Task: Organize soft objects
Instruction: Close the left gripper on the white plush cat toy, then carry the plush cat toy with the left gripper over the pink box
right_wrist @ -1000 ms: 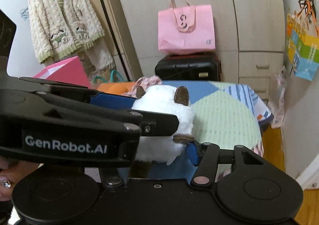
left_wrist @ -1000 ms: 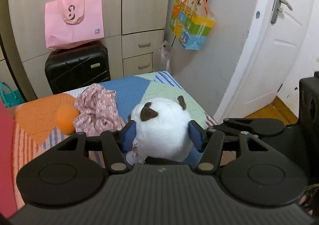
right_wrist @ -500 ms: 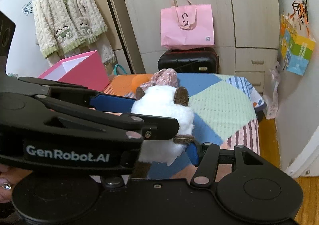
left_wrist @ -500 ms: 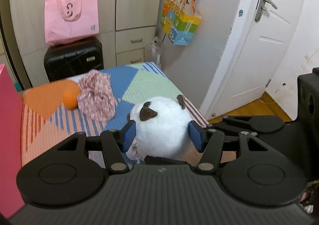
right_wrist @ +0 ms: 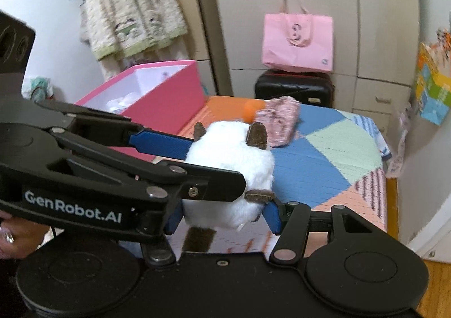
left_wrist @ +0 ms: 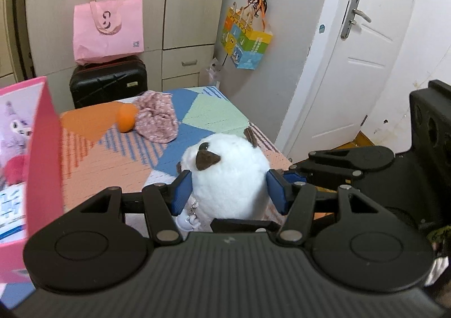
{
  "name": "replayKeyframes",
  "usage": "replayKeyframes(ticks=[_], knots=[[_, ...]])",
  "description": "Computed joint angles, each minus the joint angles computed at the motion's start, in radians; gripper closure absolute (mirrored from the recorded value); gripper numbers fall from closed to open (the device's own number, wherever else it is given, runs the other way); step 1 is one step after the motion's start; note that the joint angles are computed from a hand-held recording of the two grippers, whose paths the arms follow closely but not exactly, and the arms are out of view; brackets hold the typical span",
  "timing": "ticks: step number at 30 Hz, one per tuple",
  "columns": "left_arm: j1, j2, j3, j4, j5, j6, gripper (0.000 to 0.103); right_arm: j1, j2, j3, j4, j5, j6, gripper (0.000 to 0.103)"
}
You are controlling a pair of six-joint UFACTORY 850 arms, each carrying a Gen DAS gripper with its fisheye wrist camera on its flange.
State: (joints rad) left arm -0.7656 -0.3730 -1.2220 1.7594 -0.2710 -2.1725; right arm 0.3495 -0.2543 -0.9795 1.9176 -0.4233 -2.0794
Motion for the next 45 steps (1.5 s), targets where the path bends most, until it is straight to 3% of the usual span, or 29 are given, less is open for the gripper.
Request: replayKeyframes(ticks=[5, 8, 18, 28, 32, 45], knots=[[-0.004, 0.092, 0.113, 0.179, -0.066, -0.210, 0.047, 0.028, 0.020, 0.000, -0.053, -0.040, 0.089, 0.039], [-0.004, 0.144, 0.171, 0.224, -0.107, -0.269, 0.047, 0.058, 0.030, -0.001, -0.011, -0.032, 0.034, 0.039], [0.009, 0.309, 0.316, 0.238, -0.250, -0.276, 0.047, 0.150, 0.017, -0.090, -0.070, -0.060, 0.041, 0.038], [0.069, 0.364, 0.375, 0.249, -0.385, -0.275, 0.047, 0.221, -0.094, -0.249, 0.030, -0.100, -0.086, 0.038], [0.122, 0.352, 0.365, 0.247, -0.353, -0.290, 0.047, 0.238, -0.168, -0.346, -0.024, -0.098, -0.033, 0.038], [0.264, 0.334, 0.403, 0.270, -0.218, -0.387, 0.047, 0.276, -0.374, -0.603, -0.410, -0.098, 0.381, 0.038]])
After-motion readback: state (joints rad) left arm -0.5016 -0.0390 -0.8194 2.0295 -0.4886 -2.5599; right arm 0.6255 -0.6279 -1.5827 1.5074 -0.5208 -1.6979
